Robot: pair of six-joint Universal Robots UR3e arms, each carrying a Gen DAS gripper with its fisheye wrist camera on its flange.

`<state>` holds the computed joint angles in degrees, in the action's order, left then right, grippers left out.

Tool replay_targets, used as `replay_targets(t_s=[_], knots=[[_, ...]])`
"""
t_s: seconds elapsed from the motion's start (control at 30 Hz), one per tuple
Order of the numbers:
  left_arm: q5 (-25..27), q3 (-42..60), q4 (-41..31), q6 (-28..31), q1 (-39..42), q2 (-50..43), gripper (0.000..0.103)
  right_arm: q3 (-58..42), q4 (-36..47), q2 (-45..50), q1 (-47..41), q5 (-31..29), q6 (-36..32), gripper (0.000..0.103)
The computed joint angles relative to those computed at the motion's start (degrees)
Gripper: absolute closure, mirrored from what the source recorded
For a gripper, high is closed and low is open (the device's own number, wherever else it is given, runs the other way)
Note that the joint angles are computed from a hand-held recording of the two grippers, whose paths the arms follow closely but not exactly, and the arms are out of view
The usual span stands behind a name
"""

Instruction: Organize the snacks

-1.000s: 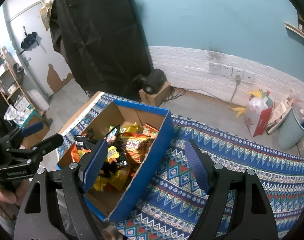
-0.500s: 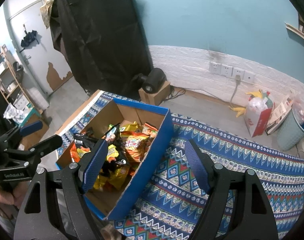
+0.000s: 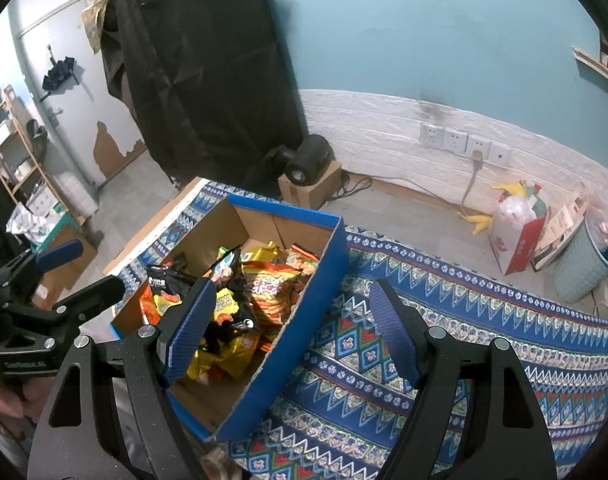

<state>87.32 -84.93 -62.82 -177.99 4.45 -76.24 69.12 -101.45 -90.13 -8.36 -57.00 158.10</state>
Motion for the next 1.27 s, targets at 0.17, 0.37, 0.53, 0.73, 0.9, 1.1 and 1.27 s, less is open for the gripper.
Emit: replay_targets(t_s=[0.17, 0.37, 0.53, 0.73, 0.9, 1.1, 1.27], knots=[[0.5, -0.2, 0.2, 0.2, -0.6, 0.0, 0.001, -0.3, 0.1, 0.1, 0.1, -0.1, 0.1, 0.025], [-0.1, -0.6, 0.5, 0.2, -0.5, 0.2, 0.001, -0.5, 0.0, 0.4, 0.4, -0.2, 0.4, 0.025], [0.1, -0.7, 0.8, 0.3, -0.6, 0.2, 0.001, -0.4, -0.2, 0.3, 0.4, -0.2, 0.4, 0.025], [0.6, -0.8, 1.0, 0.2, -1.1, 0.2, 0.001, -0.5, -0.2, 0.5, 0.5, -0.3, 0.4, 0.025], [0.3, -0.8, 1.0, 0.2, -1.0, 0.2, 0.001, -0.4, -0.2, 0.4, 0.5, -0.3, 0.5, 0.025], [0.0, -0.9, 1.0, 0.2, -0.9, 0.4, 0.001, -0.4, -0.3, 0.4, 0.6, -0.4, 0.5, 0.025], [0.1, -0.1, 0.1, 0.2, -0.6, 0.0, 0.001, -0.6, -0.2, 0.5, 0.6, -0.5, 0.6, 0.025]])
